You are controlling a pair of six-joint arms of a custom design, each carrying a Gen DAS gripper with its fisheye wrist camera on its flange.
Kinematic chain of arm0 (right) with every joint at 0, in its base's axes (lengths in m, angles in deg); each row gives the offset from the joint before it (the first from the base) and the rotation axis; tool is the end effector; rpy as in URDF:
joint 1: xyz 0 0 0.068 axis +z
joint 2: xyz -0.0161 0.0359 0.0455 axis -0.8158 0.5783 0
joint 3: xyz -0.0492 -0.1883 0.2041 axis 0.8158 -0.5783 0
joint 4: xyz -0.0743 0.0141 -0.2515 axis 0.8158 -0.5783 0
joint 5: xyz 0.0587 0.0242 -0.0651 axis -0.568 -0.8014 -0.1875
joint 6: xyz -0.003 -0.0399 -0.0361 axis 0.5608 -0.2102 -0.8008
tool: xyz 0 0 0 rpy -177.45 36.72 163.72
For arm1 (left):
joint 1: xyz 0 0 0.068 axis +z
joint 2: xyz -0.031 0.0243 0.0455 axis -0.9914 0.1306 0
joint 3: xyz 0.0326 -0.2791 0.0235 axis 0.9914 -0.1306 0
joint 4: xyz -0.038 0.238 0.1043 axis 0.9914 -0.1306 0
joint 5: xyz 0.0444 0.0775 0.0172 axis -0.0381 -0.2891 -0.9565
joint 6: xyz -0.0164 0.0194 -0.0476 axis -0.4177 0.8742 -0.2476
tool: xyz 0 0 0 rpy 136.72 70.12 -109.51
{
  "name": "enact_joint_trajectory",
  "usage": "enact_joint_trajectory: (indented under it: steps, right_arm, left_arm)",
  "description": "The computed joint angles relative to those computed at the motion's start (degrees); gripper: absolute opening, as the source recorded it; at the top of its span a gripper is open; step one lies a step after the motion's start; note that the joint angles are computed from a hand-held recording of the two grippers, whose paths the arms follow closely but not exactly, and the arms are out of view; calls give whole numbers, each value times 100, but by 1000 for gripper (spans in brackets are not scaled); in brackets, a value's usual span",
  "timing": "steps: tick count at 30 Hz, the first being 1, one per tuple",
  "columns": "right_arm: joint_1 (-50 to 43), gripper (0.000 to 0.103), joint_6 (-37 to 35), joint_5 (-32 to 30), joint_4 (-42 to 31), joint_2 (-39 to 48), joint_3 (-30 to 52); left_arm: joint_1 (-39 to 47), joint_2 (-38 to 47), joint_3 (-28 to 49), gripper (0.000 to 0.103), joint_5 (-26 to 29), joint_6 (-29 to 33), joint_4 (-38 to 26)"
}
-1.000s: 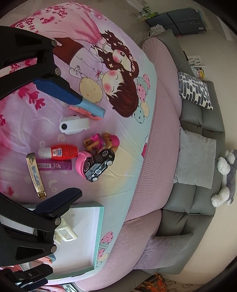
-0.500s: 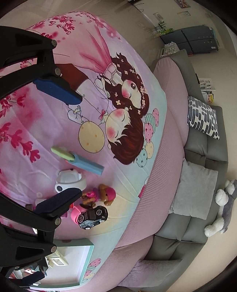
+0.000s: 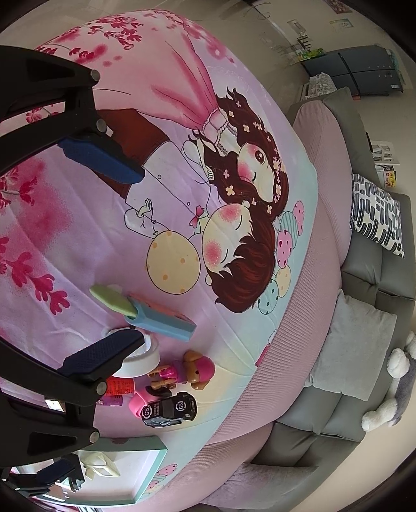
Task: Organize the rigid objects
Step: 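Grasp the blue-green popsicle toy with the left gripper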
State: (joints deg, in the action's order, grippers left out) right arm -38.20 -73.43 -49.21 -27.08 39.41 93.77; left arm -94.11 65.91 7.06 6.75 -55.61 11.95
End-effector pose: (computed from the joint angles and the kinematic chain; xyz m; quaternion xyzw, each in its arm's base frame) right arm 0.2488 0.0824 0.1292 -0.2141 0.9145 0.1453 0.3110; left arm 0.1851 -0.0226 0.1327 -0.3654 0.8791 0.0668 0.2987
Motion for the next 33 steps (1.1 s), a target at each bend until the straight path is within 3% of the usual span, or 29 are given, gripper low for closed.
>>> enact_joint_trajectory:
  steps: [12, 22, 30, 33]
  right_arm:
    - [-47, 103, 29, -86, -57, 313, 69]
    - [-2, 103, 90, -97, 69, 422, 31]
    - [-106, 96, 98, -162, 65, 285, -25]
    - [93, 96, 40, 149, 148, 288, -74]
  left_arm:
    - [157, 270, -73, 93, 560, 290, 482]
    - [787, 115, -397, 93, 1269, 541, 932]
    - [1093, 333, -484, 93, 1486, 882, 1248]
    - [1187, 521, -517, 93, 1660, 1012, 1551]
